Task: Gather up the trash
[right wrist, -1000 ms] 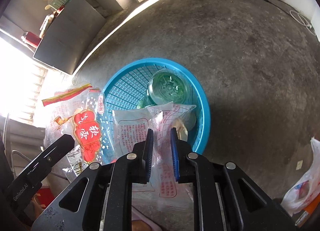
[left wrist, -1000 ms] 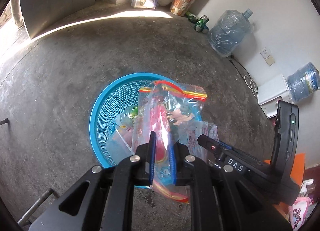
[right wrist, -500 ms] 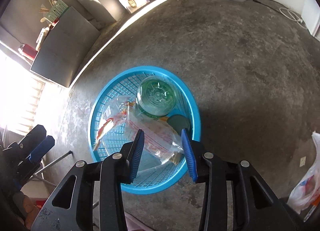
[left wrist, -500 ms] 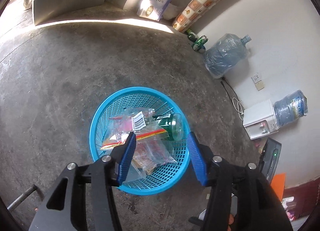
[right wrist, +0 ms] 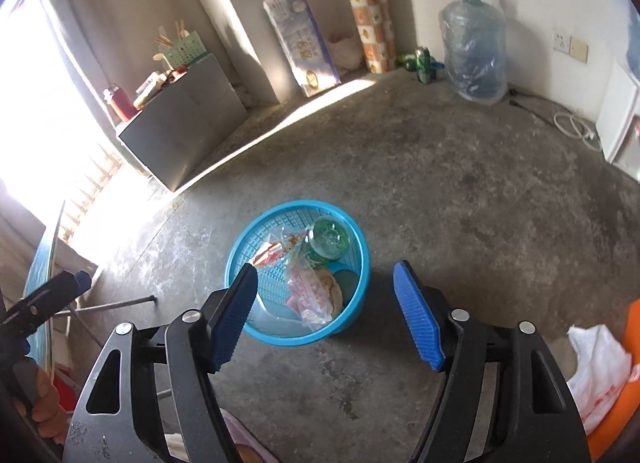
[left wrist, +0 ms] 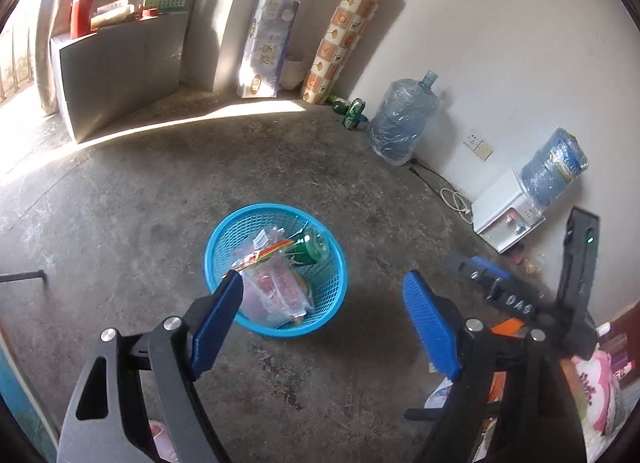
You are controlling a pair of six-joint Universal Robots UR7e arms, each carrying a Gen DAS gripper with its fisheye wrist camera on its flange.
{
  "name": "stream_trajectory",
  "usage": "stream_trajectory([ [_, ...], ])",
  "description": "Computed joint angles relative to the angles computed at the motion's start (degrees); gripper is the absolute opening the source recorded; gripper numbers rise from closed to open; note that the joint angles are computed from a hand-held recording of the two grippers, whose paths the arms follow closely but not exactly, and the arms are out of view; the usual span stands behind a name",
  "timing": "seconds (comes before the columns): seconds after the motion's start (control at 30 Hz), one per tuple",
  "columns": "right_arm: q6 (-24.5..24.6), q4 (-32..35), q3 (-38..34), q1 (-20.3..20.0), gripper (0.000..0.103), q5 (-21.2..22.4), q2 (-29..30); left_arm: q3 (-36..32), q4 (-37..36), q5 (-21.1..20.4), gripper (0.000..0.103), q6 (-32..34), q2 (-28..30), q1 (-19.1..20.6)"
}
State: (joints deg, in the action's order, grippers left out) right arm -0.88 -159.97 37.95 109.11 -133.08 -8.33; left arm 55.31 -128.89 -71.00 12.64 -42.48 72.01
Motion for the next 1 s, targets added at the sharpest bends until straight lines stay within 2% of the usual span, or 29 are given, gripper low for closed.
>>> stream_trajectory([
  [0.17, -10.43, -8.24, 5.9, 3.45, 0.086, -0.49, -2.53, 15.58, -8.49, 7.23, 0.091, 1.02, -11.49, -1.88],
  [0.23, -14.44, -11.51, 6.37, 4.77, 0.094, -1.15, -2.24, 20.72, -12.98, 10.92, 0.095, 1.52, -15.37, -2.85],
  [0.37, -21.29, -16.77, 2.82, 7.44, 0.095, -5.45, 1.15, 28.21, -19.66, 16.17, 0.097, 0.24, -21.82, -4.33],
  [0.43, -20.96, -17.53, 1.59, 8.58, 0.095, -6.97, 2.37, 31.2, -22.6, 17.89, 0.097, -0.36, -24.35, -4.84],
  [0.57, -19.53, -19.25, 3.24, 10.01, 0.095, -5.11, 2.47, 35.57, -27.72, 23.85, 0.097, -0.7, -27.38, -6.29],
  [0.7, -18.94, -21.03, 2.63, 11.36, 0.095, -5.33, 4.09, 38.93, -30.79, 29.37, 0.097, -1.43, -29.51, -7.33],
  [0.77, -17.41, -18.23, 0.08, 12.39, 0.095, -8.74, 5.89, 39.18, -28.6, 32.66, 0.097, -3.28, -29.93, -7.63],
  [0.83, -15.17, -12.79, -2.86, 13.42, 0.095, -12.37, 7.85, 38.49, -24.78, 34.02, 0.097, -6.25, -30.22, -7.45],
  [0.93, -9.71, -8.0, -3.58, 14.29, 0.095, -15.39, 8.85, 40.07, -30.23, 37.71, 0.097, -2.82, -30.26, -7.59],
  [1.0, -7.09, -7.28, -2.81, 14.56, 0.095, -16.49, 8.85, 40.88, -32.12, 39.07, 0.097, -1.71, -30.66, -7.71],
])
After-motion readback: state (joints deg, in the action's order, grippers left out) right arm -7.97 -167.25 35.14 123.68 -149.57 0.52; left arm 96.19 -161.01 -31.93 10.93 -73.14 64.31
